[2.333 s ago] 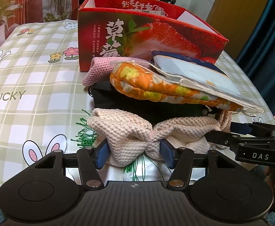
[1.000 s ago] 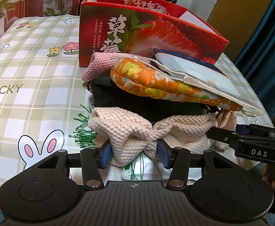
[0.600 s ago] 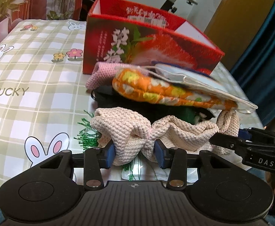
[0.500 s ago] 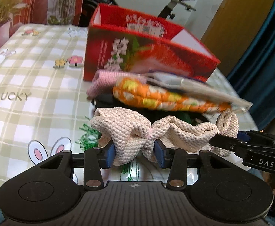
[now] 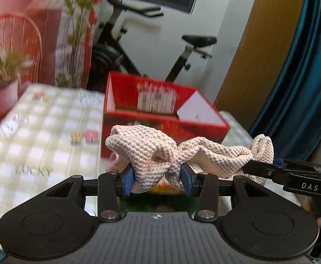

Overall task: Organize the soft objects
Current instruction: 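Lower the beige towel into the red box and open the left tool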

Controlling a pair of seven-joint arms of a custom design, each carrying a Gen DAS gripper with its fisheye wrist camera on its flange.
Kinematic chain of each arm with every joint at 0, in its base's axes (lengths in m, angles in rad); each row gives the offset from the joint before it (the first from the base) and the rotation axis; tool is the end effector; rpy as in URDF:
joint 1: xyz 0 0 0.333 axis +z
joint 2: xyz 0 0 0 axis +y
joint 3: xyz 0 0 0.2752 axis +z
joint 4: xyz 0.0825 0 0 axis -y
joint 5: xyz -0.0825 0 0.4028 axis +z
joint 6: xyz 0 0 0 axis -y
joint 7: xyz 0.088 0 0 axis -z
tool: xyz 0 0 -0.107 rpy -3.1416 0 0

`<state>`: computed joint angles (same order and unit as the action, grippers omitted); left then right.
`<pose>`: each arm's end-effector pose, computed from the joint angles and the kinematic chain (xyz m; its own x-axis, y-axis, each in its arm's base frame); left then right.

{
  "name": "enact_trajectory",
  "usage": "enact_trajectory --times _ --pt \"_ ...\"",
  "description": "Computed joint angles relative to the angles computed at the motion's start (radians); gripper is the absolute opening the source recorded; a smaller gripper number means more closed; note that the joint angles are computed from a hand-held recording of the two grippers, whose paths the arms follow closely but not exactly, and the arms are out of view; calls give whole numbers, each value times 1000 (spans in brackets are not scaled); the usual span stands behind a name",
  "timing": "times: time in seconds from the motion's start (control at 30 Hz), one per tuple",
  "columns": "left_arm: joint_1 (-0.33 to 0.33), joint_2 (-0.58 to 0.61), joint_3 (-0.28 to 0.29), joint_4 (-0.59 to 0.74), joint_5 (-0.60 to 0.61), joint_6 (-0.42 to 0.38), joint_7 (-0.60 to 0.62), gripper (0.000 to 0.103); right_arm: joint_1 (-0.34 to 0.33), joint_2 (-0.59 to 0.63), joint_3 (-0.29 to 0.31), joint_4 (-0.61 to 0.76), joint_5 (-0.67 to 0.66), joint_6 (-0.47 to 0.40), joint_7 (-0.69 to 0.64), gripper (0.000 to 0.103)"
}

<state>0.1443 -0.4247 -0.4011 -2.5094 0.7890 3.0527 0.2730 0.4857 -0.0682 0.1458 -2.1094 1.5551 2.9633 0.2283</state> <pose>0.4549 -0.1824 0.4581 0.1113 -0.9679 0.2254 -0.5412 -0.2492 -0.8031 0.4981 0.2817 0.4506 0.6161 -0.7445 -0.2571 -0.5045 -0.1223 -0.8547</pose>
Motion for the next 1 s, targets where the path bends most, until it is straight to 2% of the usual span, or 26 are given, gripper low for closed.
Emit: enact_trajectory --times 0.13,0.3,0.37,0.5,0.57,0.6,0.67,0.8,0.93,1.0 --pt "18 32 1 59 18 -12 4 46 -5 35 1 66 -50 8 8 42" --pt "7 127 36 170 56 -46 43 47 -28 151 9 210 -198 19 76 42" --pt "-27 198 79 241 42 -62 92 47 -41 215 14 280 -294 25 163 42" --pt "-62 327 128 385 82 -105 148 47 -55 367 12 445 -494 35 318 42" --pt "-99 400 167 450 -41 -116 257 47 -31 450 -23 534 -631 39 422 42" --pt "-110 433 180 485 -64 -127 276 47 -19 486 -43 573 -689 35 471 42" --pt "-134 492 204 549 -78 -160 311 47 13 572 -102 678 -815 -6 595 42" --pt "-170 587 232 648 -182 -228 446 47 48 719 -182 868 -991 -114 797 42" --pt "-193 668 254 739 -301 -308 559 47 45 851 -205 1051 -1102 -235 936 42" --pt "-206 691 269 764 -330 -332 587 47 34 902 -198 1123 -1141 -280 978 42"
